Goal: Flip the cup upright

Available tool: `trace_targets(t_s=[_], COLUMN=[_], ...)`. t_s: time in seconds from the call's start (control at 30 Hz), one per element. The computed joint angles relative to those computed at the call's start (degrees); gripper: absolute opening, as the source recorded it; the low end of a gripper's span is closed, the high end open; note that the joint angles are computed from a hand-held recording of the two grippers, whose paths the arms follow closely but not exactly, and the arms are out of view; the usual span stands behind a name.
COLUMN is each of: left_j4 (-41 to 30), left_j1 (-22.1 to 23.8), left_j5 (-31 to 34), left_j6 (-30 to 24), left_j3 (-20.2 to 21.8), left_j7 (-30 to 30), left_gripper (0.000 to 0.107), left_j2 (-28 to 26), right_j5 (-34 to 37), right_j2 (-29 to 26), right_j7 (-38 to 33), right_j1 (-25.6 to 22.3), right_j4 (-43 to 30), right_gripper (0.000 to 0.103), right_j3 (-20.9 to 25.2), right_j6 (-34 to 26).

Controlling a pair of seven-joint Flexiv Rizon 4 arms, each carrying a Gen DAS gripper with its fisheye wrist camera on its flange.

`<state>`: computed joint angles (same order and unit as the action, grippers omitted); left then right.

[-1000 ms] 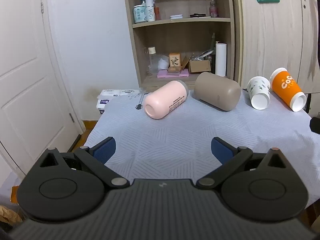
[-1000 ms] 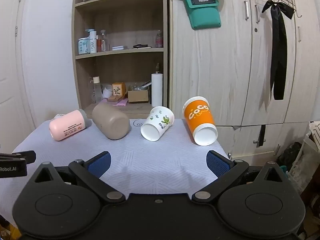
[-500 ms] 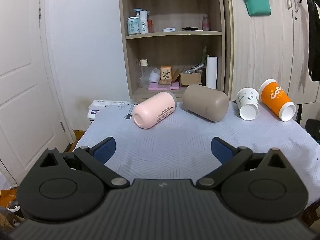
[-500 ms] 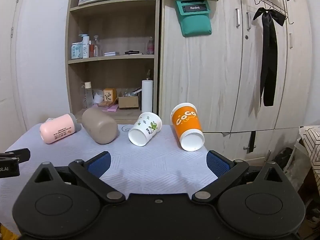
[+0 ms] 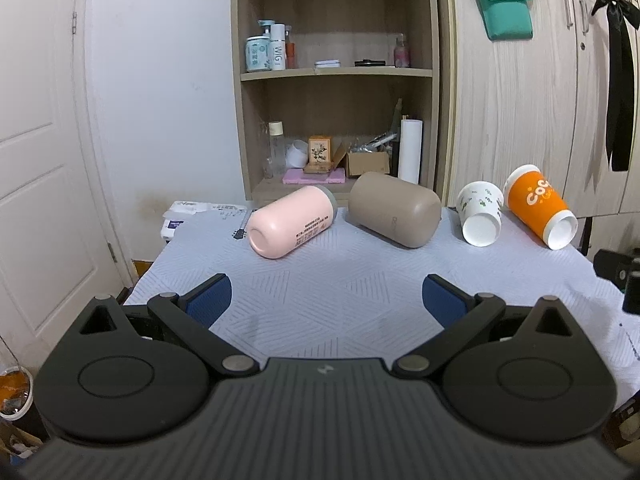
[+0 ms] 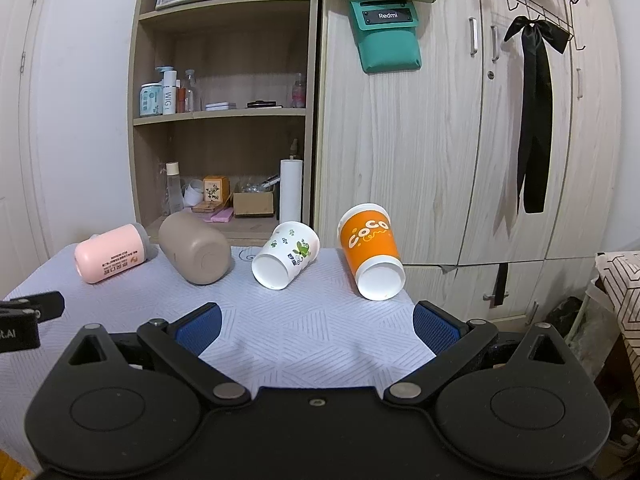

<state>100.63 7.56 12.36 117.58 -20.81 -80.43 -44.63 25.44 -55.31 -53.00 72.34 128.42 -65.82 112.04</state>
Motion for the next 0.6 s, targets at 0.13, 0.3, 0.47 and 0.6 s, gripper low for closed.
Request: trace_targets(t_s=[0.13, 0.3, 0.47, 0.6], left_j4=[0.0, -0.1, -0.1, -0.1], left_j1=[0.8, 1.0, 0.9, 2.8], left_j5=[0.3, 0.5, 0.2, 1.3], left_j6=[0.3, 0.2, 0.0, -0.6], left_j3=[-0.8, -0.8, -0.7, -3.0], left_j7=[-0.8, -1.4, -1.8, -2.6], left_gripper=[0.103, 0.103, 0.103, 0.103], left_j2=[-0.1, -0.2, -0.3, -0.8], right_j5=[0.4, 1.1, 0.8, 0.2], right_j2=[-0.5, -1.1, -0.1, 3.8], right_j7=[-0.1, -0.1, -0.7, -2.5], right_j1=[0.0, 0.3, 0.0, -1.2], right_j4=[0.2, 0.3, 0.6, 0.6], right_gripper=[0.103, 0.103, 0.103, 0.103], right_j3=[0.1, -0.4, 0.0, 1.8], right_j6=[0.6, 0.8, 1.7, 1.9])
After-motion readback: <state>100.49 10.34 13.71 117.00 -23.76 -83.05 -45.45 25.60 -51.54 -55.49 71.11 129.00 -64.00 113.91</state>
